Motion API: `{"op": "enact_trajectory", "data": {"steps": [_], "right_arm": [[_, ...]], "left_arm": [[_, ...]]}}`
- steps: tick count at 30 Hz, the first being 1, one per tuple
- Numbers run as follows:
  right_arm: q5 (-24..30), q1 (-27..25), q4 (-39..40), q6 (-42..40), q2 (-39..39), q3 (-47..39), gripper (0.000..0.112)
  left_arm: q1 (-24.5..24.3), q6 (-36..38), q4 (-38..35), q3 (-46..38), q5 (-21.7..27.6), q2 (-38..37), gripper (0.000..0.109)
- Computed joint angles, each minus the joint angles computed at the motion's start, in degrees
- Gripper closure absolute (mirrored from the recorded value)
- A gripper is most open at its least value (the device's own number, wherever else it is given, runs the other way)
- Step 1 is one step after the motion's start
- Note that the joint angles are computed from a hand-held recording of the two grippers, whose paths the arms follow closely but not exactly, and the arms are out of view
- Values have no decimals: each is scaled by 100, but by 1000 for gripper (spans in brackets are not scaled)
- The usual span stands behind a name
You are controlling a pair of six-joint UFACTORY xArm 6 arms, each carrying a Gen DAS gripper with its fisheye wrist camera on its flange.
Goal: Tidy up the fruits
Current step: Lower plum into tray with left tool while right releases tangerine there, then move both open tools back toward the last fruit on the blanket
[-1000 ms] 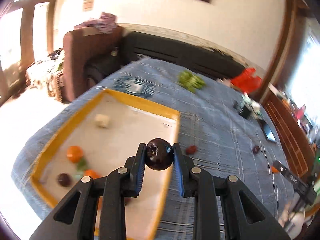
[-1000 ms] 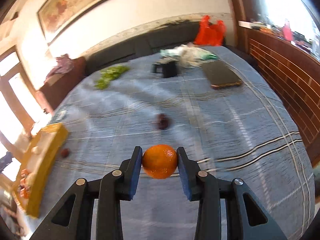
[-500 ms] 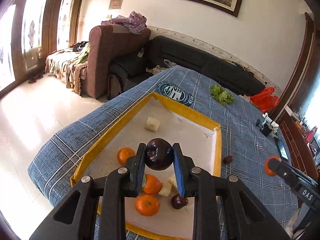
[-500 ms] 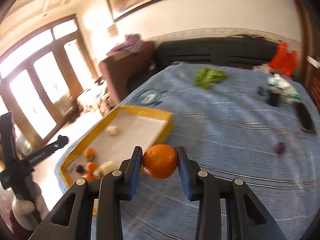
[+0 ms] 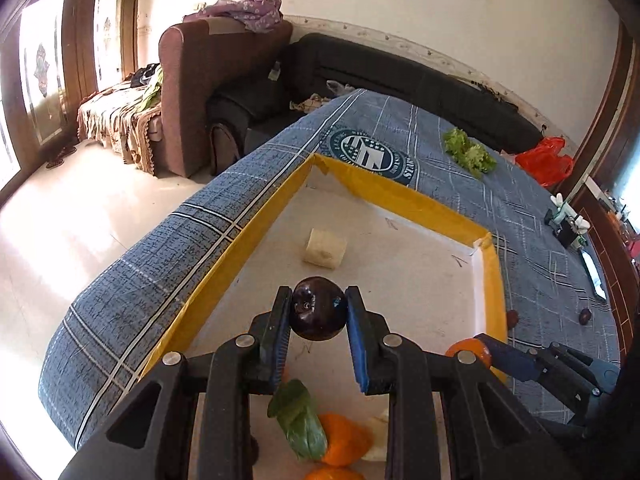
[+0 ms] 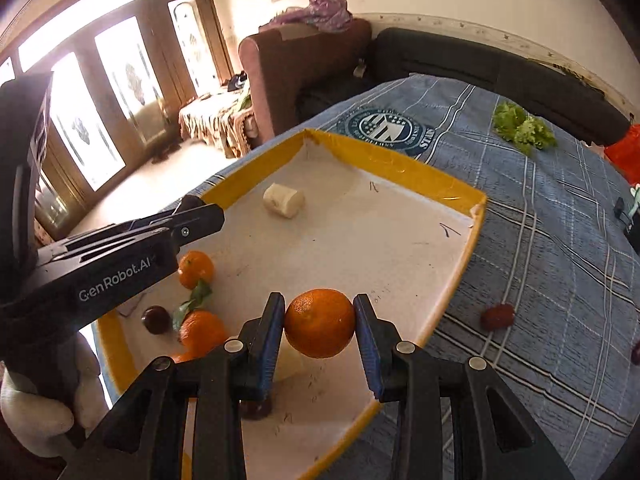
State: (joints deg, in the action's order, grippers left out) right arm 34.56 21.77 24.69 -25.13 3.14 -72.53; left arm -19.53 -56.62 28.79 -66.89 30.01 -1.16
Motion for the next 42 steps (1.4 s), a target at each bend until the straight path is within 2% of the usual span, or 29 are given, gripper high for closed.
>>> {"op": "enact_trajectory", "data": {"steps": [5,12,14,15,16,17,26,30,34,42], "right_arm": [[111,54,-209,197,350,-266,72],[102,127,-229,230,484,-337,72],[65,145,-268,256,491,-332,72],[44,152,-283,262,488,-324,72],[34,155,-295,258,489,-321,72],[23,166,-299,246,475,-306,72],[-162,188,-166,121,113,-23,64],[-203,152,-97,132,-100,158,64],[-244,78,-31,122,-337,349,64],[-300,-163,312,5,-954,834,60]], "left_arm": [[71,281,-349,-66,-55,147,83],[66,247,-285,-113,7,174,82],[64,205,-272,-106,12,163,73],[61,150,-240,-115,16,170,63],[63,63,-179,-97,4,150,58],[62,-20,-106,-71,-11,119,57],[-90,-272,192,-1,180,-132,52],[-240,-533,501,14,382,-315,44],[-398,-757,707,73,539,-527,40],[-756,-1016,976,176,822,-877,39]]}}
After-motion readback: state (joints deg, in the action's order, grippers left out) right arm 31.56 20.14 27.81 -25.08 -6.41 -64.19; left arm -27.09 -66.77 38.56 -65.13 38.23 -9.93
